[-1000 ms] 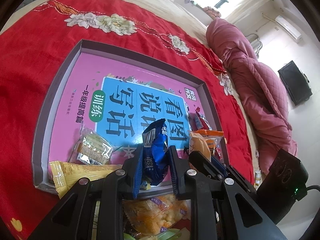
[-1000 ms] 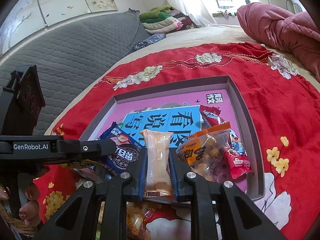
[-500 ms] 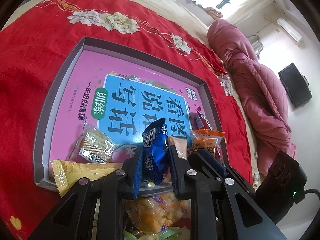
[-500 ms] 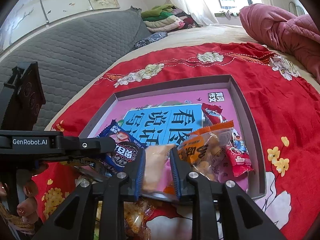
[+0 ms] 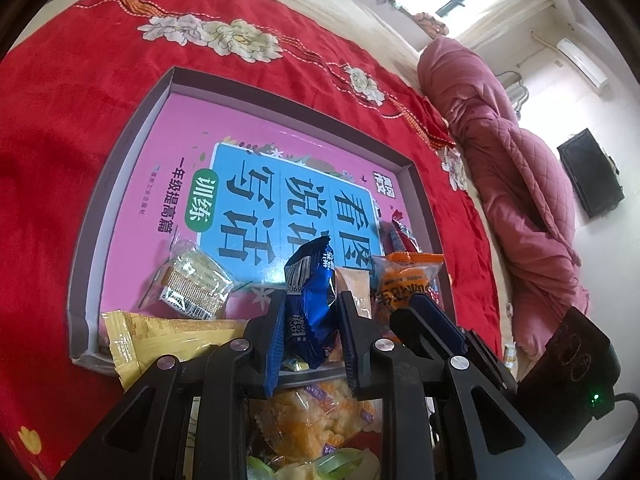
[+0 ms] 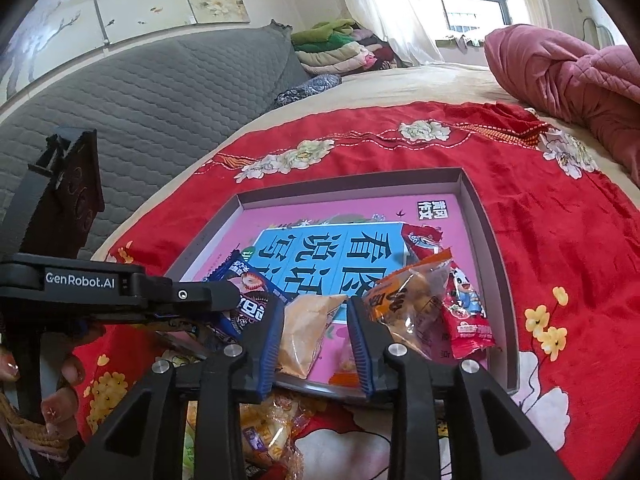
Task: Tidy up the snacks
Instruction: 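Carry the blue packet over the tray with the left tool while the right tool carries the bread bag there, then open the left tool to drop the blue packet in the tray while the right tool releases the bread bag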
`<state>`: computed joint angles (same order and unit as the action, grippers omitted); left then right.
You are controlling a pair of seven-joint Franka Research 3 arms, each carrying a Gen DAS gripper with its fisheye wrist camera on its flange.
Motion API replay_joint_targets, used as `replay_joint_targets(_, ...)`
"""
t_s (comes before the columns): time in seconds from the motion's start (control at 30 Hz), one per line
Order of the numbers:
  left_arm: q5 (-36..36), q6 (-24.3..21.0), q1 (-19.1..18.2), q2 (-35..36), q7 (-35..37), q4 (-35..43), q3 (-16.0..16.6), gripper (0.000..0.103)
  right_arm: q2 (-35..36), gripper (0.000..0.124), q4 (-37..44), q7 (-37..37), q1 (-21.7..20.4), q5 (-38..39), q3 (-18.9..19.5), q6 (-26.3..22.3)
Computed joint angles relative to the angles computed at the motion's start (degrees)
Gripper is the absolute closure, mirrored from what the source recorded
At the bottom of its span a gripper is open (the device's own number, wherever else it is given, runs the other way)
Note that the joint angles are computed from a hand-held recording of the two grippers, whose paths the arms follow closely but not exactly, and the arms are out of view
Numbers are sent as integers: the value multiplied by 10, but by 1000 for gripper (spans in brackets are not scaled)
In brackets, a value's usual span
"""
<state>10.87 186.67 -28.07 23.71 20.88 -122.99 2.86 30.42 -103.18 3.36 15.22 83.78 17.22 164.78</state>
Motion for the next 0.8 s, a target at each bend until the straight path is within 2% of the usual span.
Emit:
replay_joint_targets(0.17,6,-17,-11,-3,-7,3,11,65,-2,91,-1,-10,0,8,1,3)
replay_joint_targets(0.27,14,-18,-19,-6,-15,1,21,64,-2,91,-1,-8,1,8,-1,4)
replay_joint_targets(0.4,23,-14,-31,-12,-27,-5,35,55,-4,83,-2,-12,-2,16,-1,2)
replay_joint_targets(0.63,37,-15,-55,-26,-38,-14,62,54,-9,81,-2,-26,-3,35,-6,-7)
replay_joint_targets(0.7,42,-18,-61,-30,-42,-14,68,52,-11,74,-3,-27,-3,38,-9,-9)
replay_joint_targets(0.8,55,-28,-69,-37,-50,-15,78,48,-13,73,-2,-27,-3,46,-13,-14)
